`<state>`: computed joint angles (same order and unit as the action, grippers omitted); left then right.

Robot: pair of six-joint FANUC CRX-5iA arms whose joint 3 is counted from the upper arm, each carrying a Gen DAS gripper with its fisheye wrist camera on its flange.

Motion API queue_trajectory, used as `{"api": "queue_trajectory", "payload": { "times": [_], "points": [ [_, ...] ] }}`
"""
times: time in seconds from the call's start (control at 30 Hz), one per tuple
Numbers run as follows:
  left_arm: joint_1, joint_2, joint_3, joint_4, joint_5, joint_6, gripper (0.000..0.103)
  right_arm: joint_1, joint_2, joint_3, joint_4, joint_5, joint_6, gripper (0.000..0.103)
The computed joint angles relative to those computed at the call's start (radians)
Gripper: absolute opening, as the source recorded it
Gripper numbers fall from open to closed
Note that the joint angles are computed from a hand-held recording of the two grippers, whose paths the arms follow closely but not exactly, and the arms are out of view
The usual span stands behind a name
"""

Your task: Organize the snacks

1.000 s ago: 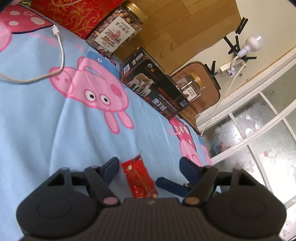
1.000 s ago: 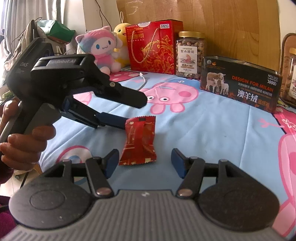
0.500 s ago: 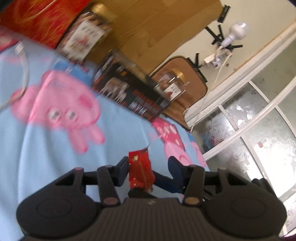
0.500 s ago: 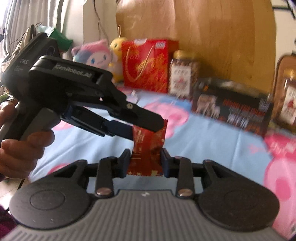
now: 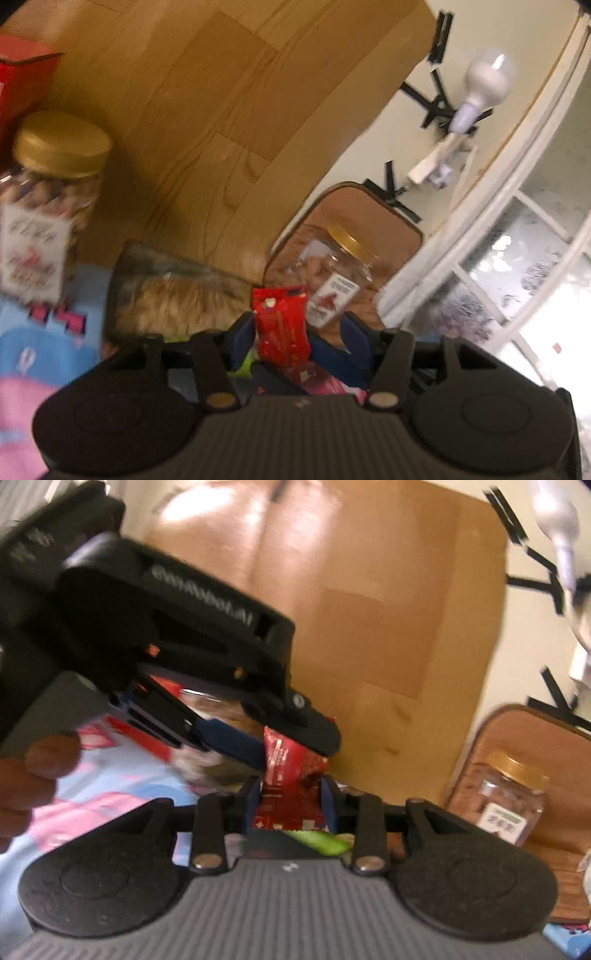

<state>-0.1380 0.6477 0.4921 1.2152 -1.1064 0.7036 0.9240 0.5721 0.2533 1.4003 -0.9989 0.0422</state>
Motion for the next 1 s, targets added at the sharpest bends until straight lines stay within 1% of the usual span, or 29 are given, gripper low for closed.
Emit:
{"api": "queue_trajectory", "payload": {
  "times": [0.03, 0.07, 0.1, 0.13, 0.17, 0.2, 0.23, 0.3, 0.37, 0.4, 0.43, 0.47, 0.5, 0.6, 0.67, 0.73, 0.83, 0.9, 1.0],
  "points": [
    [-0.014, 0.019, 0.030, -0.022, 0.026, 0.029, 0.061, -0.011, 0.005, 0.004, -0.017, -0.014, 0.007, 0.042],
    [-0.026, 0.037, 0.057, -0.052, 0.050, 0.061, 0.062, -0.020, 0.011, 0.009, -0.041, -0.027, 0.018, 0.044],
    [-0.034, 0.056, 0.090, -0.089, 0.062, 0.098, 0.062, -0.025, 0.017, 0.017, -0.071, -0.045, 0.027, 0.051],
    [-0.038, 0.075, 0.124, -0.127, 0.065, 0.136, 0.062, -0.027, 0.021, 0.022, -0.095, -0.064, 0.020, 0.054],
    [-0.040, 0.084, 0.137, -0.145, 0.064, 0.160, 0.062, -0.031, 0.015, 0.005, -0.088, -0.070, -0.019, 0.054],
    [-0.039, 0.082, 0.122, -0.134, 0.060, 0.153, 0.062, -0.031, -0.005, -0.031, -0.067, -0.065, -0.076, 0.057],
    [-0.038, 0.075, 0.098, -0.115, 0.058, 0.131, 0.063, -0.030, -0.022, -0.059, -0.052, -0.060, -0.120, 0.058],
    [-0.035, 0.038, 0.030, -0.093, 0.080, 0.075, 0.064, -0.019, -0.051, -0.112, -0.014, -0.071, -0.214, 0.059],
    [-0.030, -0.010, -0.046, -0.071, 0.110, 0.009, 0.071, -0.001, -0.069, -0.142, -0.002, -0.077, -0.308, 0.060],
    [-0.026, -0.032, -0.078, -0.063, 0.121, -0.012, 0.074, 0.002, -0.074, -0.150, -0.002, -0.062, -0.363, 0.060],
    [-0.021, -0.055, -0.112, -0.056, 0.130, -0.034, 0.074, 0.008, -0.089, -0.175, 0.011, -0.048, -0.434, 0.060],
    [-0.015, -0.079, -0.147, -0.047, 0.136, -0.058, 0.074, 0.017, -0.100, -0.202, 0.046, -0.060, -0.512, 0.062],
    [-0.008, -0.102, -0.179, -0.041, 0.139, -0.078, 0.074, 0.027, -0.100, -0.201, 0.038, -0.068, -0.549, 0.064],
    [0.012, -0.193, -0.303, -0.053, 0.178, -0.137, 0.074, 0.066, -0.109, -0.222, 0.041, -0.082, -0.668, 0.064],
    [0.016, -0.260, -0.394, -0.073, 0.234, -0.180, 0.074, 0.095, -0.107, -0.223, 0.026, -0.100, -0.703, 0.064],
    [0.022, -0.322, -0.477, -0.099, 0.284, -0.207, 0.078, 0.114, -0.110, -0.227, 0.001, -0.103, -0.724, 0.064],
    [0.031, -0.396, -0.568, -0.173, 0.350, -0.184, 0.078, 0.153, -0.106, -0.215, -0.065, -0.110, -0.721, 0.064],
    [0.039, -0.435, -0.609, -0.225, 0.374, -0.155, 0.078, 0.180, -0.098, -0.198, -0.102, -0.123, -0.722, 0.064],
    [0.052, -0.487, -0.680, -0.238, 0.405, -0.155, 0.078, 0.207, -0.089, -0.185, -0.133, -0.136, -0.728, 0.064]
  ]
}}
